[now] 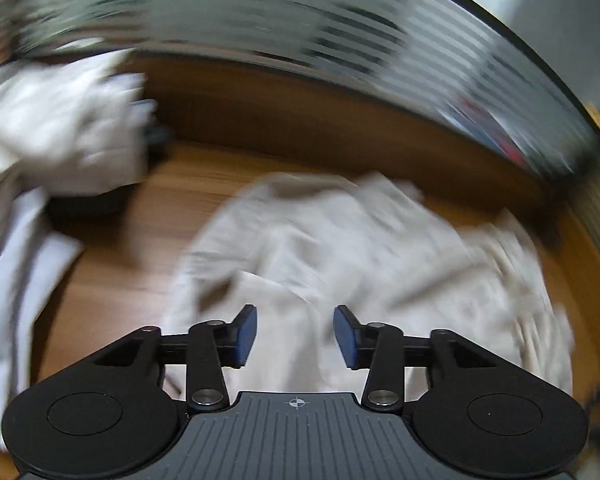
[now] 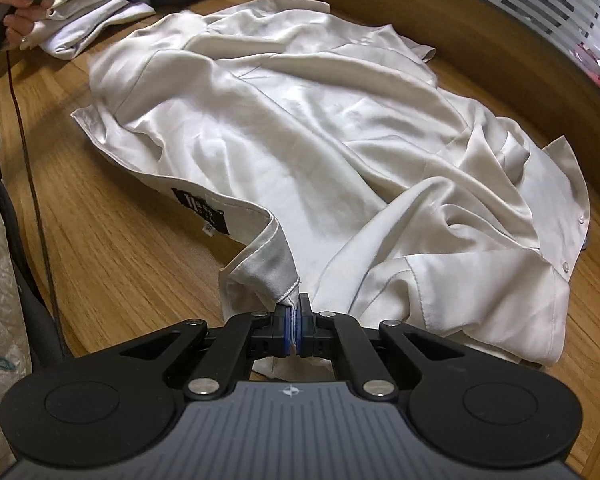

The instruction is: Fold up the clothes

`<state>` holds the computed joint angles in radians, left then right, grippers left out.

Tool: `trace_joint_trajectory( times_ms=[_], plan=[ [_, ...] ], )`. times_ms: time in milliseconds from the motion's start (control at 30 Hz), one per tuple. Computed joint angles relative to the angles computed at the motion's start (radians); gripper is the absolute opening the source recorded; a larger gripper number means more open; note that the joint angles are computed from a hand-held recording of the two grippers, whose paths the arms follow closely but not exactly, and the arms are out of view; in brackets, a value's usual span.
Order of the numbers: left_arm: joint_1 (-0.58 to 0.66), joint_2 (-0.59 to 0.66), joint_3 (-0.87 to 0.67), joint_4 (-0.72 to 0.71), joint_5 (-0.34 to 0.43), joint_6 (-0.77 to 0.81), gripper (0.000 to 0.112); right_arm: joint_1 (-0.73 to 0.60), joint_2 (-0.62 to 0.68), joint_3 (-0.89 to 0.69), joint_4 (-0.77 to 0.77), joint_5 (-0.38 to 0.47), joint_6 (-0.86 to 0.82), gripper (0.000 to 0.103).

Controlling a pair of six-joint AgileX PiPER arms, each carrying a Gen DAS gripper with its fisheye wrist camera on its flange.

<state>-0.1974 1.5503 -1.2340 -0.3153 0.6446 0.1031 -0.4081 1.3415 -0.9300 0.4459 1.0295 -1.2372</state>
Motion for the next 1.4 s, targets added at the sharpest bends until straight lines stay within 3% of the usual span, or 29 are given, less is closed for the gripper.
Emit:
trace_joint_trajectory(
  times_ms=[67,167,267,400,433,467,533,633,767,933,1133,1233,1300,1367,1400],
  plan=[
    [-0.025,0.014,-0.019,-0.049,0.082,0.146,0.061,0.005,0.006,-0.012,-0.002,0.002,0.009,0.003],
    [-0.088,0.020,-0.011,-0.054,0.161,0.268,0.063,0.016,0.020,-0.030,-0.005,0.000,0.022,0.003],
    [-0.154,0.024,0.025,-0.008,0.184,0.303,0.065,0.031,0.021,-0.037,-0.012,-0.003,0.037,0.003],
    [-0.213,0.022,0.076,0.117,0.163,0.229,0.063,0.045,0.021,-0.035,-0.019,-0.011,0.053,0.003],
    [-0.228,0.023,0.088,0.148,0.159,0.208,0.053,0.047,0.019,-0.033,-0.021,-0.013,0.056,0.003],
    [-0.236,0.022,0.098,0.166,0.154,0.195,0.034,0.049,0.018,-0.031,-0.024,-0.014,0.059,0.003],
    [-0.204,0.016,0.094,0.117,0.148,0.222,0.017,0.054,0.016,-0.027,-0.029,-0.016,0.066,0.003],
    [-0.130,0.023,0.042,0.028,0.162,0.279,0.006,0.061,0.014,-0.020,-0.037,-0.020,0.072,0.003],
    [-0.037,0.105,-0.120,-0.071,0.221,0.298,0.005,0.065,0.011,-0.014,-0.038,-0.020,0.076,0.003],
    [0.000,0.289,-0.432,-0.064,0.354,0.233,0.005,0.066,0.011,-0.012,-0.034,-0.021,0.081,0.003],
    [-0.029,0.474,-0.732,0.029,0.440,0.200,0.005,0.072,0.013,-0.021,-0.020,-0.047,0.108,0.003],
    [-0.039,0.520,-0.812,0.018,0.481,0.267,0.006,0.083,0.025,-0.037,-0.031,-0.061,0.129,0.003],
    [-0.040,0.518,-0.819,-0.023,0.506,0.340,0.016,0.087,0.034,-0.048,-0.041,-0.073,0.141,0.003],
    [-0.041,0.504,-0.806,-0.065,0.531,0.416,0.039,0.083,0.041,-0.057,-0.047,-0.080,0.150,0.003],
    [-0.043,0.484,-0.774,-0.083,0.535,0.461,0.042,0.080,0.044,-0.061,-0.049,-0.084,0.154,0.003]
  ],
)
